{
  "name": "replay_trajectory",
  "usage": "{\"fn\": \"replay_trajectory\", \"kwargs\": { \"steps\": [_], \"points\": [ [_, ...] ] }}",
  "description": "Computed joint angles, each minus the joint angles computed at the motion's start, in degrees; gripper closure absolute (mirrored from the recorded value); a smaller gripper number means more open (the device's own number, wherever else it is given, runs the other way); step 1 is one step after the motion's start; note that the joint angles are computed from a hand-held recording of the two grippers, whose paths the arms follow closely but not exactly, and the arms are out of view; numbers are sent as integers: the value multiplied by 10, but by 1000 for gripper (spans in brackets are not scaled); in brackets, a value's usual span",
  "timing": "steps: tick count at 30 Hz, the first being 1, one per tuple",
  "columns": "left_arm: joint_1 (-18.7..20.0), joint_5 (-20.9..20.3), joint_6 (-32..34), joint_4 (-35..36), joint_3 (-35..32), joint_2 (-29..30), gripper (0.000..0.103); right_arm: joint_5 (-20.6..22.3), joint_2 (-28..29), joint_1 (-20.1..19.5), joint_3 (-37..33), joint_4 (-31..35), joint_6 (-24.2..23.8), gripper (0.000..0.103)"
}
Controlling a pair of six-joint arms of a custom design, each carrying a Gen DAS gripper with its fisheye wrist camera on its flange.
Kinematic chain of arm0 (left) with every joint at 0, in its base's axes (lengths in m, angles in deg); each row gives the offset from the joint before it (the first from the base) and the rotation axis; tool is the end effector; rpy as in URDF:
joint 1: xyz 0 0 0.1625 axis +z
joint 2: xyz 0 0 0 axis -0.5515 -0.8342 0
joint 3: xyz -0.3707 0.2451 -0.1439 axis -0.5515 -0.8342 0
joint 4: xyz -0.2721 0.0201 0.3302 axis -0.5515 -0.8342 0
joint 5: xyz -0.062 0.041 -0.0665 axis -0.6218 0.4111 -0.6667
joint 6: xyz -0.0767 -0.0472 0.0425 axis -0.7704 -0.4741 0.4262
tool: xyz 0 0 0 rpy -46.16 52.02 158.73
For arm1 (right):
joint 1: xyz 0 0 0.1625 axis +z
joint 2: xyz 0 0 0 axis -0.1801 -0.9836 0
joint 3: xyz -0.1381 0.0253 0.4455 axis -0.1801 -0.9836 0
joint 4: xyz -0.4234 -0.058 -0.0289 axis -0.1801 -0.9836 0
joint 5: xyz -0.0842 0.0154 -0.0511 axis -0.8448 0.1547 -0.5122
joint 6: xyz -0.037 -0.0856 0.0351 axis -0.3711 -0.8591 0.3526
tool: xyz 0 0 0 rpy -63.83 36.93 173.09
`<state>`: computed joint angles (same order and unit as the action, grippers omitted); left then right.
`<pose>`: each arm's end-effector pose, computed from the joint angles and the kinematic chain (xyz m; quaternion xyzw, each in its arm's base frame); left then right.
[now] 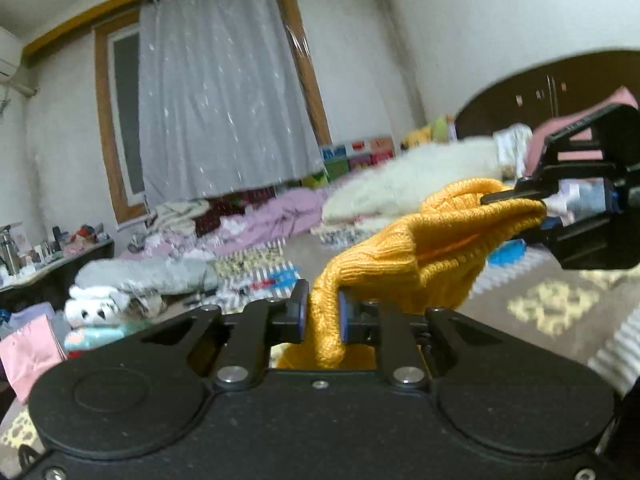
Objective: Fold clothes
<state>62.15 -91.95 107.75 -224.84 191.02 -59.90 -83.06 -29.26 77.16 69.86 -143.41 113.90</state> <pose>-0.4073 -0.4365 0.1052 0.5354 0.6872 -0.4719 0.1358 0.0492 -0.3543 0.4021 0.2122 0.7663 -0.5508 0.2537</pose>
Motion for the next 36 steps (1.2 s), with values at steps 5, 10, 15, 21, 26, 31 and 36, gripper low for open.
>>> {"fn": "replay_trajectory", "kwargs": {
  "steps": [5,10,15,21,26,31,36],
  "points": [
    [-11,-20,-23,16,-14,-32,89,-6,-2,50,-19,-44,34,82],
    [-23,-29,-1,11,-34,-46,89,-25,-18,93,-40,-53,61,82],
    [-32,-39,7,16,-50,-65,89,-60,-34,139,-69,-17,57,82],
    [-40,-45,18,22,-28,-93,89,-76,-56,170,-61,-18,47,82],
    [-40,-65,12,48,7,-127,89,-80,-81,172,-36,-10,48,82],
    [-40,-80,13,86,32,-161,89,-86,-104,172,-11,11,40,82],
    [-30,-100,19,130,33,-181,89,-97,-116,176,1,31,41,82]
  ]
}}
